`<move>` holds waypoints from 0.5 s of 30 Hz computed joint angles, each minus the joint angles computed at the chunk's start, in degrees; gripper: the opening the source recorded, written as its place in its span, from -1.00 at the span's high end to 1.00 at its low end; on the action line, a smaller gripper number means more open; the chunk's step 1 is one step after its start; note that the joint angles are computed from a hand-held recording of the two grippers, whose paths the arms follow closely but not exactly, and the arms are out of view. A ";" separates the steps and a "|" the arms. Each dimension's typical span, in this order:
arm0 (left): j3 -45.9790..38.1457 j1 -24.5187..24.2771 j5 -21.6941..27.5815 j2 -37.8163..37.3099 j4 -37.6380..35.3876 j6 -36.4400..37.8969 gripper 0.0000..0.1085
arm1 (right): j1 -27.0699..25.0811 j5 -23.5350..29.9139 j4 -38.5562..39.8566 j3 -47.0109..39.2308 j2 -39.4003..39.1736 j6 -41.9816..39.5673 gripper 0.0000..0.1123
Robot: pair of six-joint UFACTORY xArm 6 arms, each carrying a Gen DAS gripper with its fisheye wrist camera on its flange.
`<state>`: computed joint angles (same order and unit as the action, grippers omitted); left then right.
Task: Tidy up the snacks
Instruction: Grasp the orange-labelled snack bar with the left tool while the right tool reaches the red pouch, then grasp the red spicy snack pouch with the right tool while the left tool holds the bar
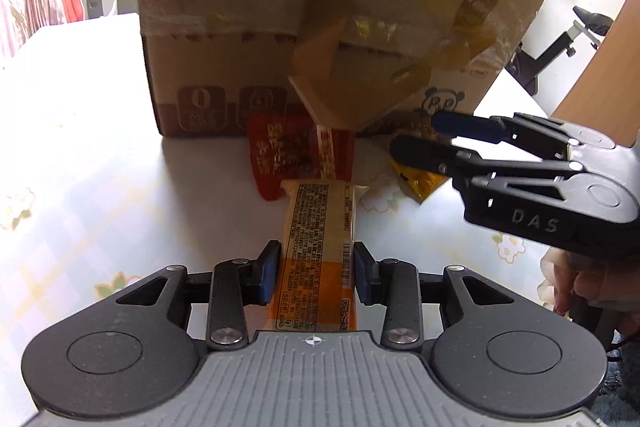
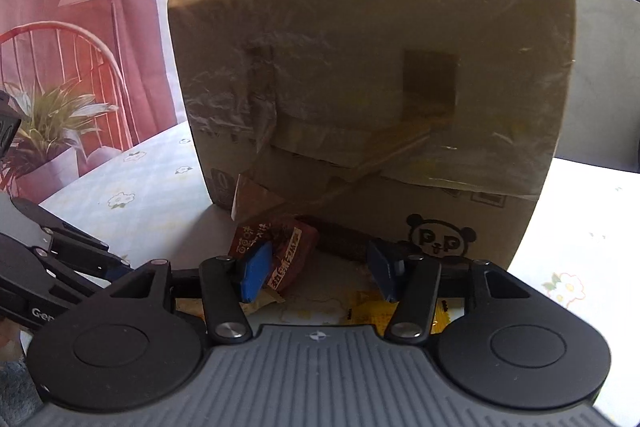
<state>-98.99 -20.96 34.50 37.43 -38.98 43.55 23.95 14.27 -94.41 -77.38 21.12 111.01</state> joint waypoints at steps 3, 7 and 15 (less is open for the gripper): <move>1.64 0.70 -0.98 -1.98 -3.78 1.98 0.29 | -0.03 -0.17 2.84 -0.15 0.35 -2.24 -0.01; 3.15 1.57 -2.32 -3.84 -8.79 5.02 0.29 | 0.29 0.25 8.01 -0.23 0.62 -6.86 -0.01; 4.17 2.77 -10.21 -4.76 -16.01 6.94 0.29 | 1.17 0.17 20.53 -4.09 4.14 -21.56 -0.01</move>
<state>-94.82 -18.19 24.29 32.67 -54.99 50.49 25.11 14.44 -73.88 -81.47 25.26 89.45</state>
